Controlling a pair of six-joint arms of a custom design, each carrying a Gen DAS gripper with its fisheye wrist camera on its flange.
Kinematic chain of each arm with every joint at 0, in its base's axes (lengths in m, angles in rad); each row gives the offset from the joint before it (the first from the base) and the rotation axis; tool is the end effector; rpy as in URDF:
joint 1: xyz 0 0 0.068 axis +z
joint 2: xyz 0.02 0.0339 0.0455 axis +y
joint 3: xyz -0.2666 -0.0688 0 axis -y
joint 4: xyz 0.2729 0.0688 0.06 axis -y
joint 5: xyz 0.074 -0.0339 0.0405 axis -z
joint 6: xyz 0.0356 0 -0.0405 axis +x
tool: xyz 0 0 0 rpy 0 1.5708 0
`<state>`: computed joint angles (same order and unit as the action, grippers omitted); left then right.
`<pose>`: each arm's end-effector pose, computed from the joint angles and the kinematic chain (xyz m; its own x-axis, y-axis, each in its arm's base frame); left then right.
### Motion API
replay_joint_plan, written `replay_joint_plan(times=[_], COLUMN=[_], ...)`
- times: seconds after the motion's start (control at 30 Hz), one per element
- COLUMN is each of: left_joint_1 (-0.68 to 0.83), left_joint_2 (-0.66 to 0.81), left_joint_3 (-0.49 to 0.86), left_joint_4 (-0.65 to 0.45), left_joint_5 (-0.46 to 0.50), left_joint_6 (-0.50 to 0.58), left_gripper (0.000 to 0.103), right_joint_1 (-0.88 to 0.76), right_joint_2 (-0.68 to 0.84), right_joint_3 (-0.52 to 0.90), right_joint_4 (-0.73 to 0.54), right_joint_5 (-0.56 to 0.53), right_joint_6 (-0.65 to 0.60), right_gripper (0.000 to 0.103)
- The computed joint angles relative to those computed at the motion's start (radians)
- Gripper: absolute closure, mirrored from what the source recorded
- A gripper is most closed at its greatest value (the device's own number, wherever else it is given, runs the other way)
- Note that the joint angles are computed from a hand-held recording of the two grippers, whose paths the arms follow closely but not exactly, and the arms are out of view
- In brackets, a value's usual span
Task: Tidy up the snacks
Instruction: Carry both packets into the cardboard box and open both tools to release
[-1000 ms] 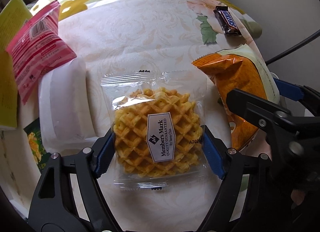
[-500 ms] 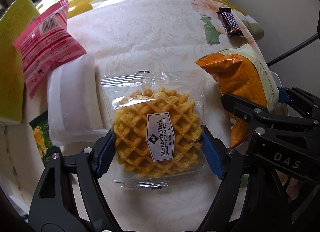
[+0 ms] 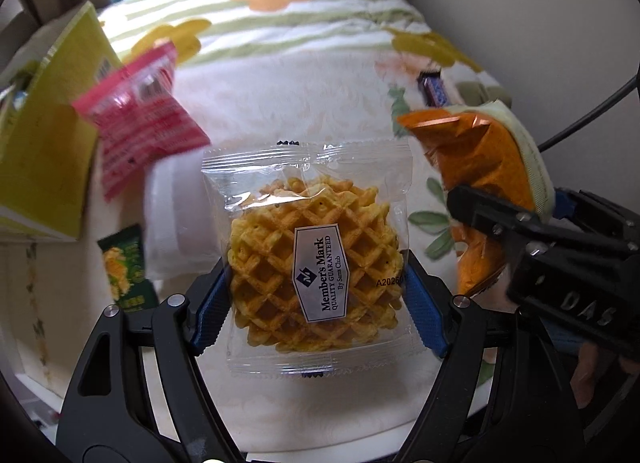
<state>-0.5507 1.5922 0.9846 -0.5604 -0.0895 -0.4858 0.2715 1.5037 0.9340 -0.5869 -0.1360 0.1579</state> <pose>0.2803 -0.1684 0.1728 -0.9227 0.0209 -0.3850 0.0684 0.9915 -0.1103 0.2957 0.0873 0.1828 -0.9210 -0.0947 -0.3779 -0.1756 0.9668 0.1859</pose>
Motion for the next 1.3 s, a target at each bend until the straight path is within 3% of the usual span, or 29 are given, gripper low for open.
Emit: replay_joint_plan(times=[0.23, 0.43, 0.73, 1.0, 1.3], left_joint_1=[0.018, 0.153, 0.583, 1.022, 1.225], left_joint_2=[-0.186, -0.343, -0.460, -0.259, 0.075], left_joint_3=[0.017, 0.035, 0.069, 0.245, 0.484], left_joint_4=[-0.123, -0.205, -0.224, -0.238, -0.298], left_joint_5=[-0.092, -0.100, 0.084, 0.305, 0.410], left_joint_6=[-0.003, 0.049, 0.285, 0.562, 0.807], left_gripper=[0.028, 0.028, 0.028, 0.028, 0.028], right_joint_1=[0.022, 0.093, 0.284, 0.461, 0.584], right_joint_2=[-0.147, -0.182, -0.025, 0.262, 0.622], right_joint_3=[0.091, 0.180, 0.376, 0.681, 1.108], right_joint_4=[-0.090, -0.106, -0.060, -0.062, -0.169], right_joint_5=[-0.014, -0.005, 0.032, 0.090, 0.135], right_joint_6=[-0.007, 0.018, 0.106, 0.183, 0.293], right_gripper=[0.043, 0.043, 0.043, 0.043, 0.043])
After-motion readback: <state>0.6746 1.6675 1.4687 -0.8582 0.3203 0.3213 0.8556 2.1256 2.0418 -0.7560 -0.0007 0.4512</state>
